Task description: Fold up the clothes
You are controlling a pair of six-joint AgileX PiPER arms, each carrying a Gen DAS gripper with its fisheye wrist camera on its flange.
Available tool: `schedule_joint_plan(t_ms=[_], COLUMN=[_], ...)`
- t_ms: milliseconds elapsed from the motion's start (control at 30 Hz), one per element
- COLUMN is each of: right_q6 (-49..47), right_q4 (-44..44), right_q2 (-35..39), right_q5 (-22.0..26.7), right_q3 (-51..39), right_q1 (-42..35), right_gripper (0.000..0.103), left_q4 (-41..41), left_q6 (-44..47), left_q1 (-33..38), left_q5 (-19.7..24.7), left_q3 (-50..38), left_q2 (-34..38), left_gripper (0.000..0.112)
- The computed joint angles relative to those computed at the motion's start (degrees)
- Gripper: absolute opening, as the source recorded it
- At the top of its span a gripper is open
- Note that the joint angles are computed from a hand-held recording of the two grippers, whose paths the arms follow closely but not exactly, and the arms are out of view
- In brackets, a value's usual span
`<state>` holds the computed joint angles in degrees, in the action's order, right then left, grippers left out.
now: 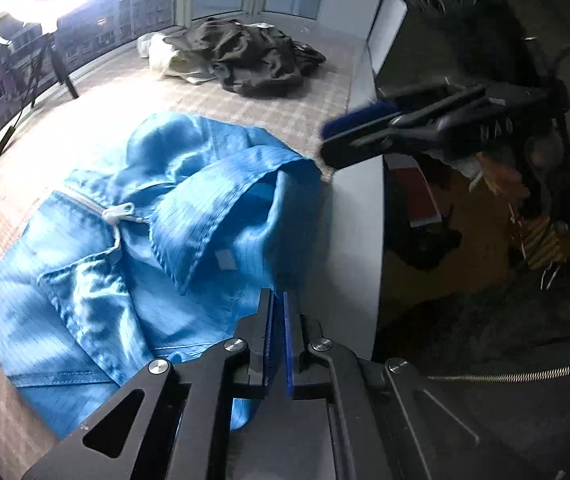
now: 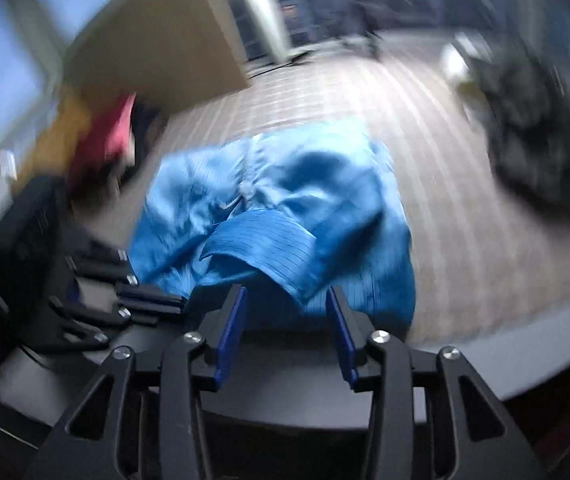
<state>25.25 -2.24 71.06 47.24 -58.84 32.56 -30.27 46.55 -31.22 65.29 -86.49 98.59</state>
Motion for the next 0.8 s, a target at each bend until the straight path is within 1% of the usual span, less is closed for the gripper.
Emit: schedule_joint_plan(t_ms=[33, 100, 167, 200, 267, 300, 333, 367, 400, 433, 467, 500, 533, 567, 600, 633, 667, 700, 733, 767, 800], right_q6=[0.59, -1.63, -1.90, -2.14, -5.15, -8.73, -14.28, -19.42, -23.48, -27.12, -28.85, -30.24, -30.74, -31.53, -33.52, -36.41, -39.10, -40.61, -42.17, -43.93, -45.62], right_q4=[-3.18, -4.91, -8.80, -10.58, -9.92, -7.70, -3.18, 1.94, 6.07, 9.76, 11.15, 10.25, 8.58, 7.42, 8.20, 9.71, 10.74, 10.98, 11.66, 13.94, 16.12], right_q2=[2.07, 3.25, 4.35, 4.86, 4.08, 3.68, 3.65, 4.45, 5.60, 6.84, 7.70, 7.00, 6.29, 5.64, 5.16, 5.22, 5.98, 7.39, 8.70, 9.61, 10.56], right_q5=[1.66, 1.86, 2.07, 2.05, 0.59, -0.54, -2.20, -2.36, -1.12, 0.35, 1.64, 1.82, 1.97, 1.98, 1.59, 1.31, 1.41, 2.06, 2.69, 3.17, 3.73], right_q3=[-2.27, -3.07, -2.88, -2.65, -1.39, -0.79, -0.16, -0.26, -0.95, -1.72, -2.44, -2.42, -2.47, -2.56, -2.78, -3.30, -4.01, -4.78, -5.45, -5.57, -5.72], right_q1=[2.48, 3.83, 4.75, 4.88, 3.17, 1.37, -1.33, -4.13, -6.60, -8.94, -10.19, -10.39, -10.18, -10.02, -10.11, -10.17, -9.89, -9.63, -9.78, -11.31, -12.81], right_gripper=[0.041, 0.041, 0.041, 0.041, 0.041, 0.041, 0.041, 0.041, 0.036, 0.033, 0.033, 0.033, 0.034, 0.036, 0.043, 0.046, 0.046, 0.046, 0.039, 0.026, 0.005], left_q4=[0.67, 1.66, 2.65, 3.60, 4.58, 4.62, 4.64, 3.39, 1.80, 1.46, 1.13, 2.42, 3.98, 6.69, 9.59, 12.84, 16.30, 18.44, 20.57, 21.56, 22.56], left_q6=[-0.42, -0.84, -1.25, -2.33, -4.25, -5.11, -5.97, -6.63, -6.82, -7.45, -8.07, -9.06, -9.80, -11.71, -13.90, -16.49, -19.40, -21.93, -24.49, -26.27, -28.04], left_q1=[-0.33, 0.04, 0.40, 0.70, 1.17, 1.35, 1.52, 1.48, 1.54, 0.96, 0.37, -0.95, -2.23, -3.95, -5.70, -7.33, -8.96, -9.79, -10.60, -10.84, -11.07], left_q5=[-0.04, 0.37, 0.81, 1.63, 2.67, 2.86, 3.03, 2.28, 2.35, 1.76, 1.14, -0.42, -2.18, -4.62, -6.95, -9.38, -11.63, -12.27, -12.79, -12.76, -12.71], left_q3=[-0.09, -1.15, -2.27, -3.54, -5.46, -6.07, -6.67, -6.31, -5.71, -4.62, -3.54, -2.20, -0.63, 0.52, 1.59, 2.80, 3.93, 3.91, 3.84, 3.33, 2.82], left_q2=[-0.08, -0.37, -0.61, -0.06, 0.91, 1.29, 1.68, 1.79, 1.88, 1.77, 1.67, 1.16, 0.49, 0.18, -0.06, -0.38, -0.60, -0.08, 0.48, 0.89, 1.28], left_gripper=[0.003, 0.003, 0.009, 0.009, 0.008, 0.008, 0.008, 0.008, 0.009, 0.011, 0.011, 0.011, 0.015, 0.021, 0.022, 0.023, 0.022, 0.019, 0.002, 0.001, 0.001])
